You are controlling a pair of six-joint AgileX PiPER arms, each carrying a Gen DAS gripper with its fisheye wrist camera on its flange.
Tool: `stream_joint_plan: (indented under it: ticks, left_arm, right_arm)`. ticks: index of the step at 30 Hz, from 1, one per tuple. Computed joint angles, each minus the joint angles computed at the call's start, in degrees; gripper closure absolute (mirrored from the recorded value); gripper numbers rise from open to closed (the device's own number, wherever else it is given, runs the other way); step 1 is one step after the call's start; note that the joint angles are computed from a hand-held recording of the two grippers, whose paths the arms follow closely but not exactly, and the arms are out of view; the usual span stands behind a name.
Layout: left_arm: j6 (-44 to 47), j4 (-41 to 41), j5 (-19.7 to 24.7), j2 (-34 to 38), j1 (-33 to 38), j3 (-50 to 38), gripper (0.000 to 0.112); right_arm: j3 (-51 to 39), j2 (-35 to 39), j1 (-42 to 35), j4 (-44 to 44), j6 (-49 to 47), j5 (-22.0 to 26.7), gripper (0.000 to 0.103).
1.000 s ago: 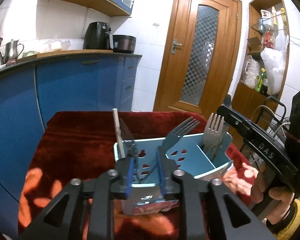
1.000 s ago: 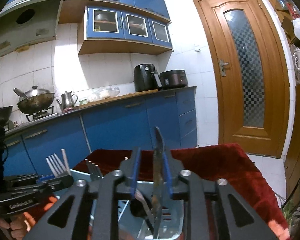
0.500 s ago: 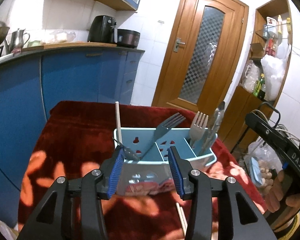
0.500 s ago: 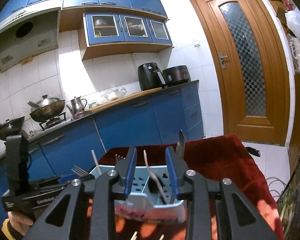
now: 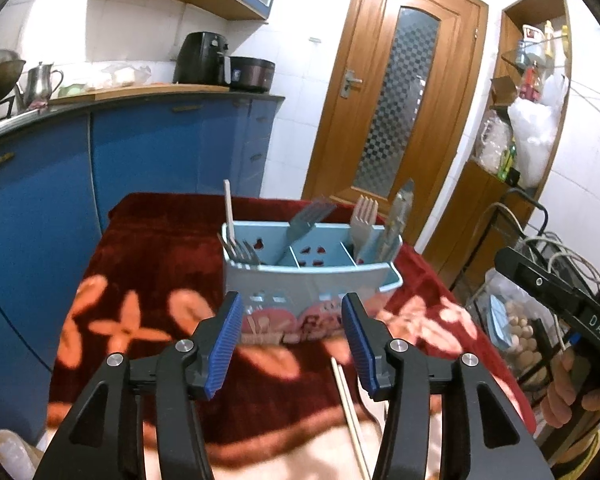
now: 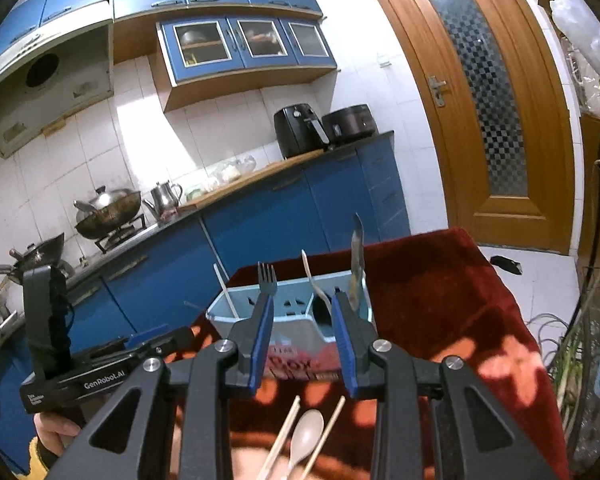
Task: Organize utensils
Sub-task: 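Move both open tools back down to the remaining utensils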
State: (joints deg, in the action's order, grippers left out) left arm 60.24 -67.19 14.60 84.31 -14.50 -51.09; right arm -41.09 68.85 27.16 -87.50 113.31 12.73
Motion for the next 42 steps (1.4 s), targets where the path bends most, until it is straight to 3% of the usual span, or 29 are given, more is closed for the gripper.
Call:
stream_joint_plan:
  ticks: [5, 9, 16, 28, 36, 38, 40, 42]
  left_arm:
    - [-7.8, 8.7, 0.0, -1.1, -1.7, 2.0, 0.059]
    - [-14.9, 15.5, 0.2, -1.0, -3.1, 3.1, 0.059]
    - [-27.6, 27.4, -1.1, 0.9, -6.2, 4.3, 0.059]
    - [-60.2, 59.2, -1.9, 7.8, -11.8, 2.7, 0.059]
    - [-59.8, 59.4, -0.9, 10.4, -13.4, 1.5, 0.059]
    - [-63.0, 63.0, -0.9, 10.9, -14.3, 1.3, 0.059]
    - [-67.6, 67.9, -1.9, 10.9, -15.2, 1.6, 0.063]
    - [-67.1, 67.5, -1.7, 11.1, -15.5, 1.2, 0.071]
  right_arm:
    - [1.9, -2.0, 2.4, 12.0, -10.1, 2.1, 0.07]
    - [4.1, -3.2, 3.5, 14.9, -10.8, 3.3, 0.07]
    - [8.7, -5.8, 3.4, 14.9, -8.1, 2.9, 0.069]
    - [13.5, -6.7, 0.6, 12.5, -3.9, -0.2, 0.069]
    - [15.9, -7.1, -2.6, 9.1, -0.5, -3.4, 0.069]
    - [16.1, -7.0, -3.6, 8.4, 0.0, -4.5, 0.069]
    - [16.5, -7.1, -4.2, 7.4, 0.9, -5.0, 0.069]
    - [16.7, -7.1, -4.5, 5.9, 2.4, -5.5, 0.069]
